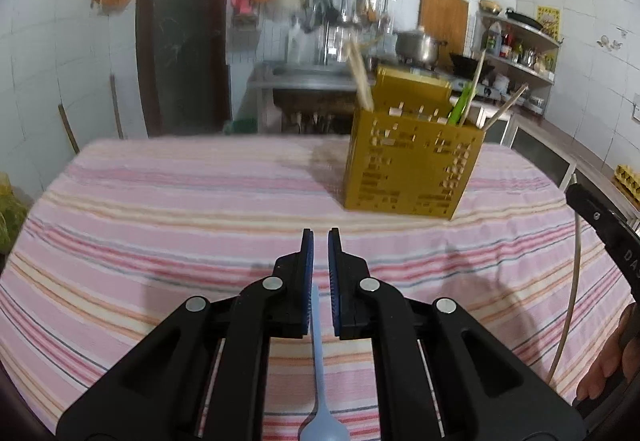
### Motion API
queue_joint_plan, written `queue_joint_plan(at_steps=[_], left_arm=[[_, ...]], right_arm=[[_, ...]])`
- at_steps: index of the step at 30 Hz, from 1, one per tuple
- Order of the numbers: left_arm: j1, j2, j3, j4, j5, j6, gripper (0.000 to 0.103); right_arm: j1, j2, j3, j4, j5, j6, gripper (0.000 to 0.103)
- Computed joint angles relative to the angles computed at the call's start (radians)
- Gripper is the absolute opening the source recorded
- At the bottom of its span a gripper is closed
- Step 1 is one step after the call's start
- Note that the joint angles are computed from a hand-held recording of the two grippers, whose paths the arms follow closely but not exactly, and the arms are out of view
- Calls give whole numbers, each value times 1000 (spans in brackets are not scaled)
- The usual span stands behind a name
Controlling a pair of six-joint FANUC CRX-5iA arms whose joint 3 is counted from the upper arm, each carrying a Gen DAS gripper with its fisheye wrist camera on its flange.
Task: Organize utensils
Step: 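Lift the chopstick and light-blue spoon and carry them above the yellow holder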
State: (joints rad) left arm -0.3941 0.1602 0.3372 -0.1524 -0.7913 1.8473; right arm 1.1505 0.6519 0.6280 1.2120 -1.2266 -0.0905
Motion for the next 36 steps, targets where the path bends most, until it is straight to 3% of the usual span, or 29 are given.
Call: queue_joint_plan(at_steps=[3,5,8,12,15,18,20,23,30,36], left_arm=[[5,50,56,17,-91,-18,14],[0,94,106,1,-164,-28,48],[-7,150,160,-24,-241,-40,54],[0,205,213,-5,-327,-57,54],[5,220,226,0,-334,-61,53],[6,229,237,4,-338,-56,39],[7,232,239,14,-332,-70,19],[5,242,255,26,-330,-86,7],[1,170,179,14,-237,-47,7],[-27,74,104,-83,-116,39,6]], right_arm=[[-9,23,51,-78,1,51,6],[-16,36,76,-110,-5,74,6],[-22,70,134,-135,-38,124,6],[-18,80,148,-152,-48,140,6],[-19,94,171,-160,-56,158,6],[-17,107,194,-173,-67,174,6],[-18,112,205,-182,-68,184,6],[-18,119,216,-181,-73,187,6],[-13,102,182,-152,-65,156,6],[-3,72,132,-108,-57,111,6]])
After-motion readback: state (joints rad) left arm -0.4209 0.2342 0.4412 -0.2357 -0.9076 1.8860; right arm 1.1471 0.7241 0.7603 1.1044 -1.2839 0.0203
